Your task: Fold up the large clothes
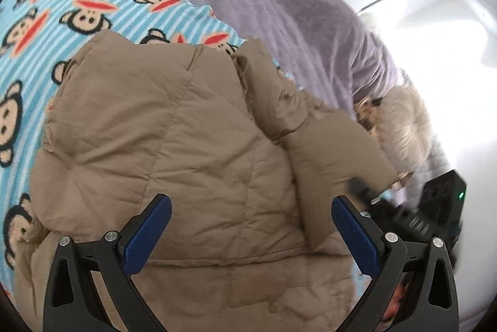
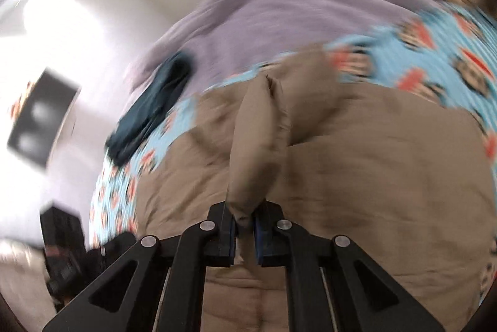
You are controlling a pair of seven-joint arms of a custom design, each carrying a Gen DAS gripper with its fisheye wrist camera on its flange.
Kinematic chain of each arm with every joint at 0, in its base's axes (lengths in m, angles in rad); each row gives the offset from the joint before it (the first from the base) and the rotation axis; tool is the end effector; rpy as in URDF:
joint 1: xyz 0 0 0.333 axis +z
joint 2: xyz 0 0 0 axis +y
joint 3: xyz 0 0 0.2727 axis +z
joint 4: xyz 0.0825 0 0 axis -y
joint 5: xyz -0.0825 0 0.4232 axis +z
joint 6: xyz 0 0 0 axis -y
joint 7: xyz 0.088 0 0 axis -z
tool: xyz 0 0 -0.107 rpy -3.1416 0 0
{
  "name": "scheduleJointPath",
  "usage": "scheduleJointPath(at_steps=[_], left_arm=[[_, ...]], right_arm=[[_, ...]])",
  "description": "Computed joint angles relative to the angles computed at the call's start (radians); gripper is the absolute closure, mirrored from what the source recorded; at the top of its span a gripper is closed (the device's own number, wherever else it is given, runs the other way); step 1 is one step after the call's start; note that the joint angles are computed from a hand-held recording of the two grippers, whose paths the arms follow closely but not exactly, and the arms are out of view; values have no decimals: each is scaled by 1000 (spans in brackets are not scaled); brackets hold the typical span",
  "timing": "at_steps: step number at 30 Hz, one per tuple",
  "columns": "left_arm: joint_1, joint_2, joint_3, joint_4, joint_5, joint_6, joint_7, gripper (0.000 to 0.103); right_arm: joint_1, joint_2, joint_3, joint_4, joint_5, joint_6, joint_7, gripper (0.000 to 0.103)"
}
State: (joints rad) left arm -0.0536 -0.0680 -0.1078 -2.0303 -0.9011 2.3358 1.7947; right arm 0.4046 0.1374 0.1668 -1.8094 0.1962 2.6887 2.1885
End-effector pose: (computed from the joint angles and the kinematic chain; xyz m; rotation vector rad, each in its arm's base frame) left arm 0.5997 -0.1114 0.4633 2.0161 -1.7542 1.1023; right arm 0.5776 0.3583 0.4943 -1.5087 1.8452 0.0314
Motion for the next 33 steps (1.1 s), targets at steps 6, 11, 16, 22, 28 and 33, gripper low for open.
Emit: scheduleJointPath(at_steps=[6, 11, 16, 22, 28, 33], left_arm=[[15, 44, 8, 39, -94, -79, 45, 0], [14, 75, -12, 59, -56, -86, 31, 0], [2, 104, -35, 93, -9, -87, 19, 0], [-22, 157, -57, 169, 128, -88, -49, 50], [-34, 85, -60, 103, 251, -35, -89, 87], [-28, 34, -37, 7, 339, -26, -114, 87]], right_arm=[[43, 164, 38, 230, -50, -201, -100, 37], [27, 42, 38, 71, 25, -196, -116, 34], [-1, -232, -21, -270, 141, -183, -46, 33], [-24, -496, -107, -596, 203, -81, 154, 33], [-14, -534, -168, -675, 197, 19, 264, 95], [27, -474, -172, -620, 186, 3, 197, 96]])
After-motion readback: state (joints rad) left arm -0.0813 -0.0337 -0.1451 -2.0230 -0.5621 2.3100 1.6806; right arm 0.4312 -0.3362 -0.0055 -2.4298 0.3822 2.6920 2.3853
